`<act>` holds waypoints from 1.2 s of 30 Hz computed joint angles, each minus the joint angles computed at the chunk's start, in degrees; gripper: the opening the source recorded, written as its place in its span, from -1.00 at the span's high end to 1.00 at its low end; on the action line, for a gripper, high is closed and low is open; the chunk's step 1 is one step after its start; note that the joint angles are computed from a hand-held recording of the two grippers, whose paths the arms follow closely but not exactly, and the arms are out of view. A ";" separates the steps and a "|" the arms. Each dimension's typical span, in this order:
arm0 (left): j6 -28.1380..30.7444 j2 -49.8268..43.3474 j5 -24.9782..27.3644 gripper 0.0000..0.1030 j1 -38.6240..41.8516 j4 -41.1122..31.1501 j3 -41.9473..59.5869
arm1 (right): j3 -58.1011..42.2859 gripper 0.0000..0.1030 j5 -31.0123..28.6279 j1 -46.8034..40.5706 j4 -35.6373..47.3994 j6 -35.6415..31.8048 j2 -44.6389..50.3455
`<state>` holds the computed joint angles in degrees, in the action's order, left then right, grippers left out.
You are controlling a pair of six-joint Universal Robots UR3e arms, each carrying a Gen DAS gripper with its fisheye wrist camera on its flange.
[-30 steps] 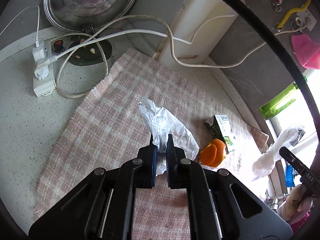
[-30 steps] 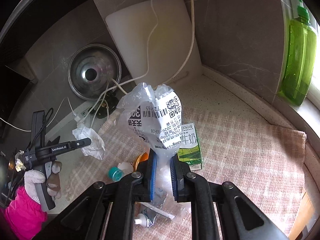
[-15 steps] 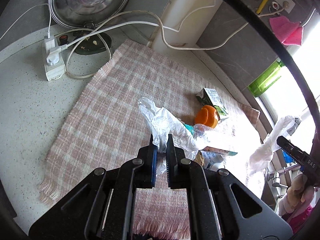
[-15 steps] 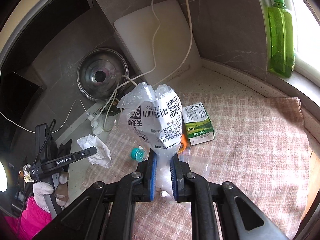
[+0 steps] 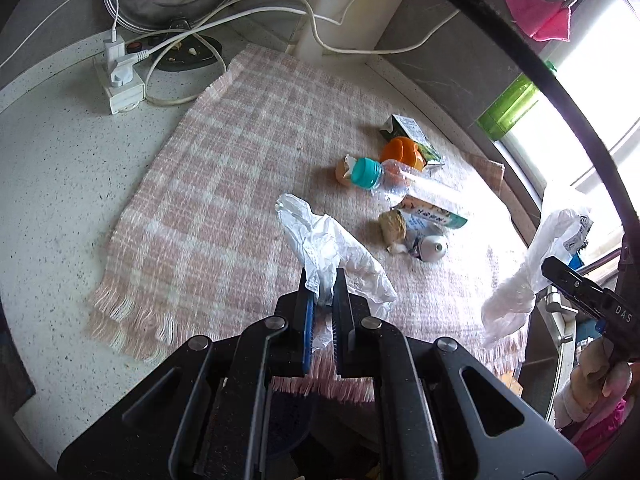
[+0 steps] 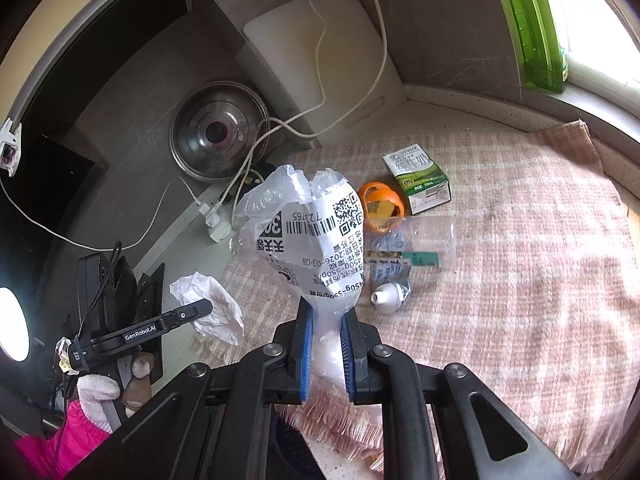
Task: Collect trash
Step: 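Carry the tissue and plastic bag down over the blue basket with both tools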
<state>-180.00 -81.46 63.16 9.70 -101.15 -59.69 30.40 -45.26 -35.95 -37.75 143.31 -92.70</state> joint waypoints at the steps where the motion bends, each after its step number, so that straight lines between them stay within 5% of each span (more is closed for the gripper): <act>1: 0.77 1.11 -0.11 0.90 0.38 -0.87 -0.86 | 2.07 0.79 0.10 -0.16 -0.20 -0.01 -1.48; 13: 10.64 14.25 0.34 0.90 3.66 -9.88 -11.53 | 18.58 0.79 -1.42 -0.88 4.32 -3.14 -18.19; 36: 27.31 35.94 4.70 0.90 13.20 -23.67 -31.61 | 55.50 0.78 -9.55 21.21 -27.13 19.05 -35.71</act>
